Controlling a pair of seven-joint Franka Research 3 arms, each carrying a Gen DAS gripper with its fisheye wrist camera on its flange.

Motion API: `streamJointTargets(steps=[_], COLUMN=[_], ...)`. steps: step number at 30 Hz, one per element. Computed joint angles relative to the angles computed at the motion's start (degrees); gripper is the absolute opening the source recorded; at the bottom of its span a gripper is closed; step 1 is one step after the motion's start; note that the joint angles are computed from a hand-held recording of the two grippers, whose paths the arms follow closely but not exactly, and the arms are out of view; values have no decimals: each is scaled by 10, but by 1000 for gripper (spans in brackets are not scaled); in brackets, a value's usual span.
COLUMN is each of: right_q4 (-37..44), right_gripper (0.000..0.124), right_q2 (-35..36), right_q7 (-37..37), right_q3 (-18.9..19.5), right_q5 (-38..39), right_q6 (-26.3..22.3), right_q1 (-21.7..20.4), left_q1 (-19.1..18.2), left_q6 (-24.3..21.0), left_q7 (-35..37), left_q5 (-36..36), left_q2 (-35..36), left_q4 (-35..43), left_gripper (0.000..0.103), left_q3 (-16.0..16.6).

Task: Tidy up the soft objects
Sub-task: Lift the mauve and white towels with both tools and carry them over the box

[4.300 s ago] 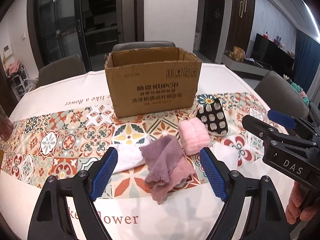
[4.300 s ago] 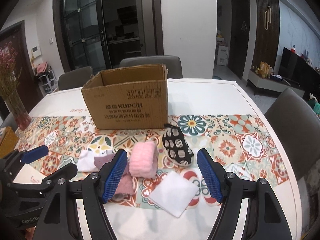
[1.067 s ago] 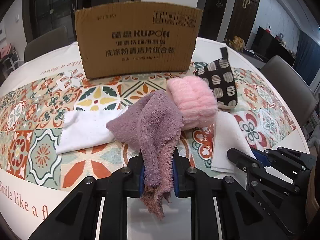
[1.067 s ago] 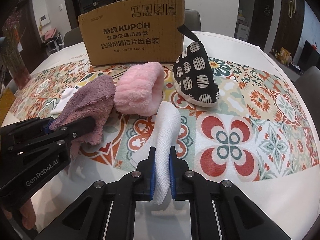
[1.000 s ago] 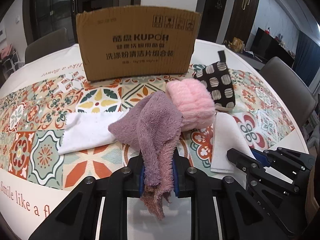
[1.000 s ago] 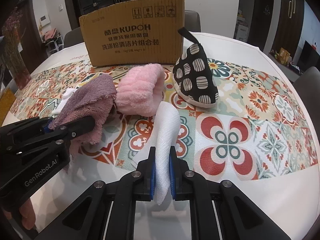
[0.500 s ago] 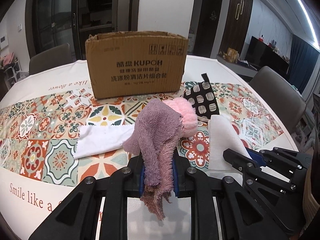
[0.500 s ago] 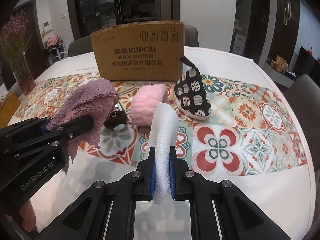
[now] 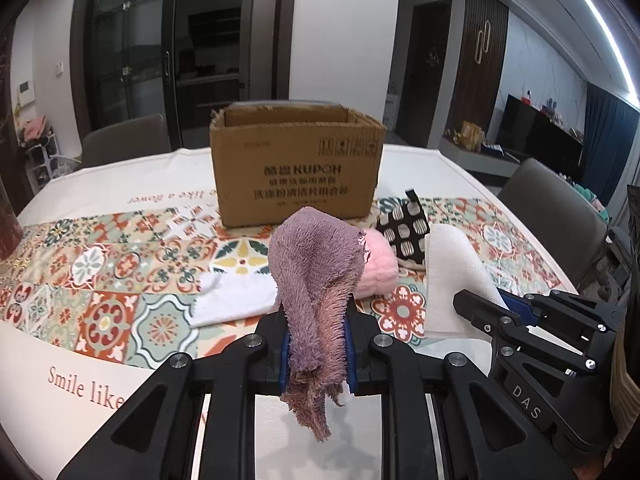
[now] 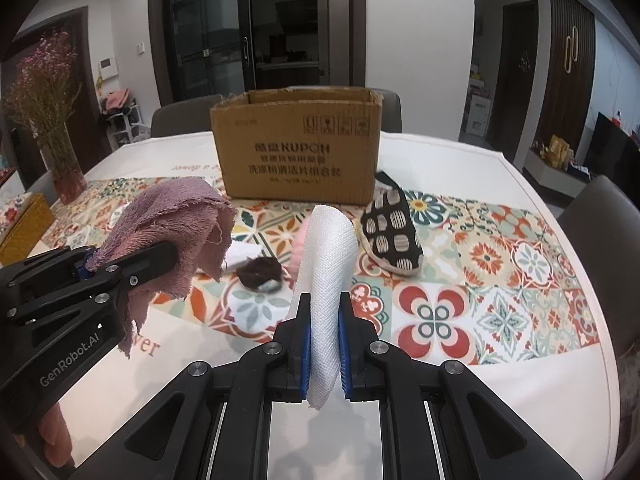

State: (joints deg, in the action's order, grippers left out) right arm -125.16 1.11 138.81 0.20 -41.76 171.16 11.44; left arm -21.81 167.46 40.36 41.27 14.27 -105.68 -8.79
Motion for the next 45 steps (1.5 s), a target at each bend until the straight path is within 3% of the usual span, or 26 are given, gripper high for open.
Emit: streamJointTargets(steps=[8,19,28,31,36,45], right_q4=[15,73,147,175,218,286], right_gripper=[12,13,13,13,13,13], right_q2=[-11,4,39,56,85,147], right_q7=[70,182,241,243,215,47], right_q3=[6,1,-25,-36,-59,-55], right_q5=[-84,-210,-268,-264,-231,-48], right_q6=[9,22,29,38,45,61], right_q1=[-6,-9,10,15,31,19], left_q1=[-1,11,37,38,12,14], left_q6=[2,-14,-14,-21,-31,-59], left_q7=[-38,-14,84,112,97,149], left_q5=[36,30,-68,-97,-72,-112], left_q2=[-14,-3,32,48,75,150], left_q4=[6,57,116,144,200,324], left_gripper=[21,21,21,21,21,21], left_q3=[11,6,-12,-12,21,15])
